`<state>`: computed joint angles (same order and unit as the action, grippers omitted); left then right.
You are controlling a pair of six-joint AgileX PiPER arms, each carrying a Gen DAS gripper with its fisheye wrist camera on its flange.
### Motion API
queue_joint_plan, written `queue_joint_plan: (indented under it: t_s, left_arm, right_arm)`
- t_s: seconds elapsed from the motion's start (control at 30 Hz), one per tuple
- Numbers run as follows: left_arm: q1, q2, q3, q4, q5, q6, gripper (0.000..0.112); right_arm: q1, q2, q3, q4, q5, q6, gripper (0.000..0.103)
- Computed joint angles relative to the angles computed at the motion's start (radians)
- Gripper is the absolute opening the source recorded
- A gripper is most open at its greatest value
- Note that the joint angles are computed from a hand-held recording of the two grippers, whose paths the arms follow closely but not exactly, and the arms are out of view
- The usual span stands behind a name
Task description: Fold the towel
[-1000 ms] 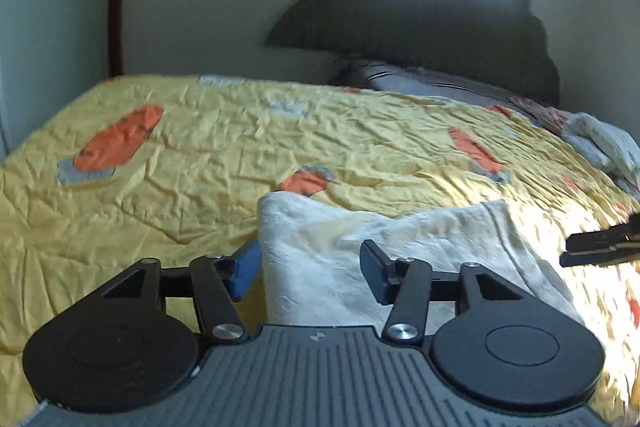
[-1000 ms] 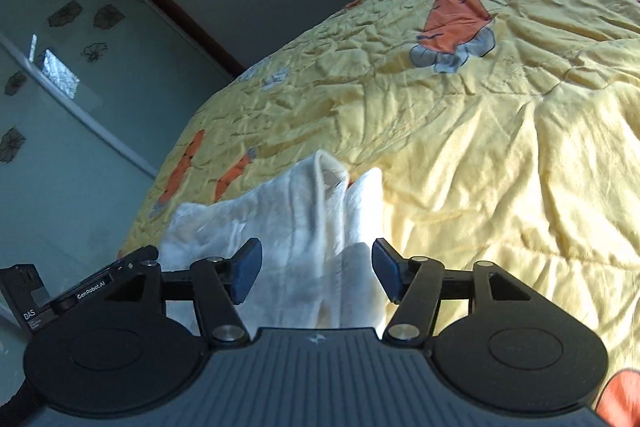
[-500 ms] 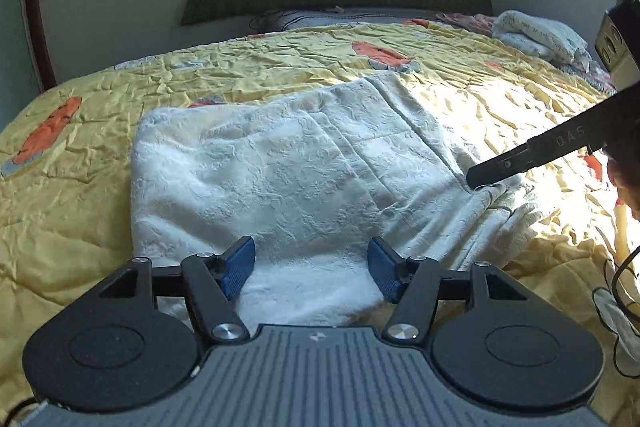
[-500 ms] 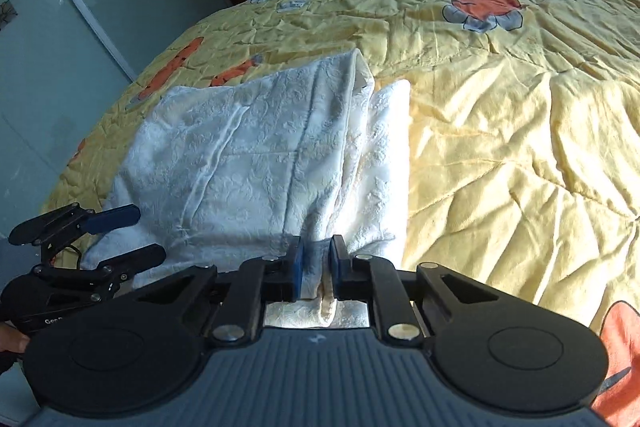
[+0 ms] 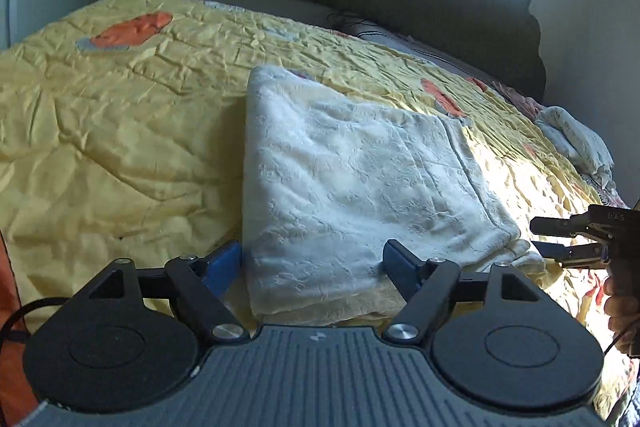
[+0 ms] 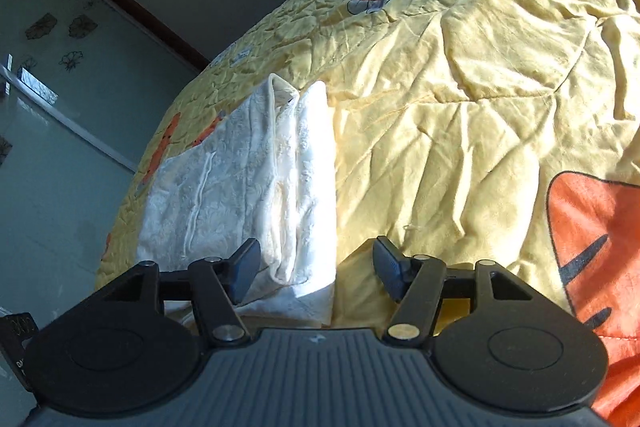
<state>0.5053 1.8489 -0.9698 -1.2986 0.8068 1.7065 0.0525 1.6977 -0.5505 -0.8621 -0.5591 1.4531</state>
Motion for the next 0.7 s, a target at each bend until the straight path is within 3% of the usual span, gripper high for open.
queue_joint_plan:
  t_s: [0.1,0.23,0.3,0.5,0.6,0.7]
  left_arm:
    - [-0.044,-0.008,0.005,-0.003,-0.059,-0.026,0.083]
    - [-0.072,-0.002,0.006,0.005,-0.103,-0.085,0.084]
    - [-0.084,-0.011,0.016,0.001,-0.122,-0.078,0.084]
    - [-0.092,-0.020,0.015,0.025,-0.136,-0.083,0.078]
    - [-0.095,-0.015,0.009,0.030,-0.141,-0.076,0.076]
    - [-0.108,-0.026,0.048,-0.042,-0.175,0.038,0.075]
  right_arm:
    - [0.049,0.035,-0.074,-0.048,0.042,0.048,0.062]
    - [0.146,0.029,-0.152,-0.082,0.209,0.033,0.062]
    - [0.184,0.016,-0.174,-0.132,0.308,0.036,0.041]
    - [0.172,0.004,-0.166,-0.210,0.308,0.083,0.034]
    - [0.184,0.008,-0.160,-0.118,0.313,-0.021,0.034]
    - [0.178,0.012,-0.148,-0.048,0.289,-0.093,0.034]
